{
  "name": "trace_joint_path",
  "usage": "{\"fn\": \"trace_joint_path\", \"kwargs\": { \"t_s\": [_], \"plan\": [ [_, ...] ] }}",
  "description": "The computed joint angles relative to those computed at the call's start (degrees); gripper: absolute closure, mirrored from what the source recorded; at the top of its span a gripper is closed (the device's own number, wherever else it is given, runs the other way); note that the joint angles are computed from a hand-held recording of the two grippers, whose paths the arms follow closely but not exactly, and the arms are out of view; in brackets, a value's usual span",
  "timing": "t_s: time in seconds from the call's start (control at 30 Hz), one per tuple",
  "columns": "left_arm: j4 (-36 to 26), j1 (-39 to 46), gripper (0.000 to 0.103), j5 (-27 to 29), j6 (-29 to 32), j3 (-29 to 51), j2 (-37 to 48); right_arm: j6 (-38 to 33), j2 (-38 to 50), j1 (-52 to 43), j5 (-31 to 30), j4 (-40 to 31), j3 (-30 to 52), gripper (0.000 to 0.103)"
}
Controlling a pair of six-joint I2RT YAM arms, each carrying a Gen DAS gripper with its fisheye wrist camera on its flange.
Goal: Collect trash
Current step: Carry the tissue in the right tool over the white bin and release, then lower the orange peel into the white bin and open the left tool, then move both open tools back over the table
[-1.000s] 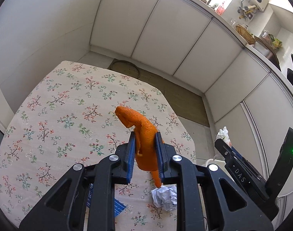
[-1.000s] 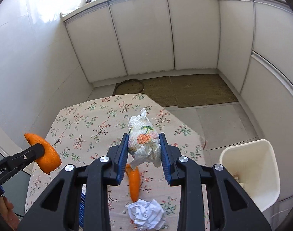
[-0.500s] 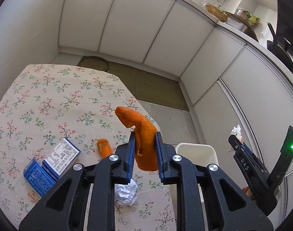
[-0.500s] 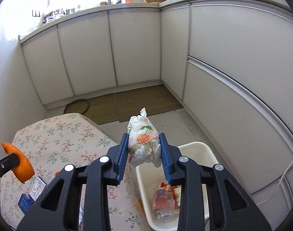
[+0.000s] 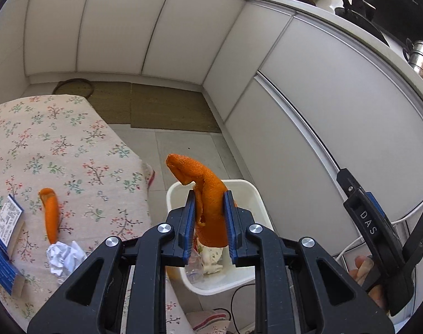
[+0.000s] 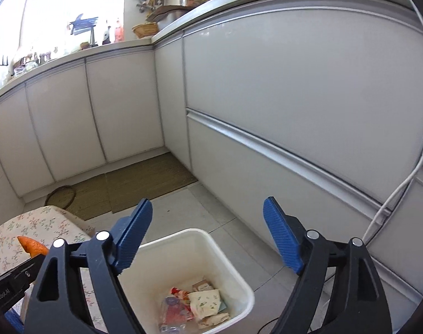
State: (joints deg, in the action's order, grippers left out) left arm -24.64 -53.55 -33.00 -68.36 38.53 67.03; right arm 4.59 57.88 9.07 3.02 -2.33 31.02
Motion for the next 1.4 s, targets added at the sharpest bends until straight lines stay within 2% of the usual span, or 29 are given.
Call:
{"fn": "trace_joint_path", "kwargs": {
  "t_s": [0.2, 0.4, 0.63, 0.77, 0.93, 1.03, 1.2, 1.4],
  "plan": [
    [9.2, 0.9, 0.084, 3.4, 4.2, 1.6, 8.6, -3.6, 3.1, -9.7, -3.3, 3.4, -0.6, 0.019],
    [13.5, 1.3, 0.079, 6.1, 6.8, 3.7, 15.1, -5.9, 5.1, -14.6, -5.4, 5.9, -1.0, 0.015],
    [11.3, 0.9, 0.049, 4.1, 4.3, 4.0, 14.8, -8.4, 2.1, -12.6, -2.6, 8.3, -4.1, 0.010],
    [5.5, 0.0, 0.046, 0.2, 1.6, 4.5, 12.5, -9.1, -2.1, -9.8, -1.0, 7.8, -6.2, 0.007],
    [-3.8, -2.5, 0.027, -5.7, -3.2, 4.9, 8.2, -8.0, -4.0, -2.4, 2.8, 4.5, -5.8, 0.007],
    [-12.1, -4.3, 0.019, -9.5, -8.4, 5.2, 5.2, -7.1, -5.6, 3.3, 6.2, 2.8, -6.1, 0.007],
    [-25.5, -6.5, 0.013, -14.0, -16.8, 6.0, 2.2, -4.1, -8.6, 12.9, 10.6, -2.8, -5.5, 0.007],
    [-37.9, -9.5, 0.010, -15.1, -26.5, 3.9, -2.7, 2.2, -7.1, 21.8, 12.3, -9.4, -1.8, 0.007]
  ]
}}
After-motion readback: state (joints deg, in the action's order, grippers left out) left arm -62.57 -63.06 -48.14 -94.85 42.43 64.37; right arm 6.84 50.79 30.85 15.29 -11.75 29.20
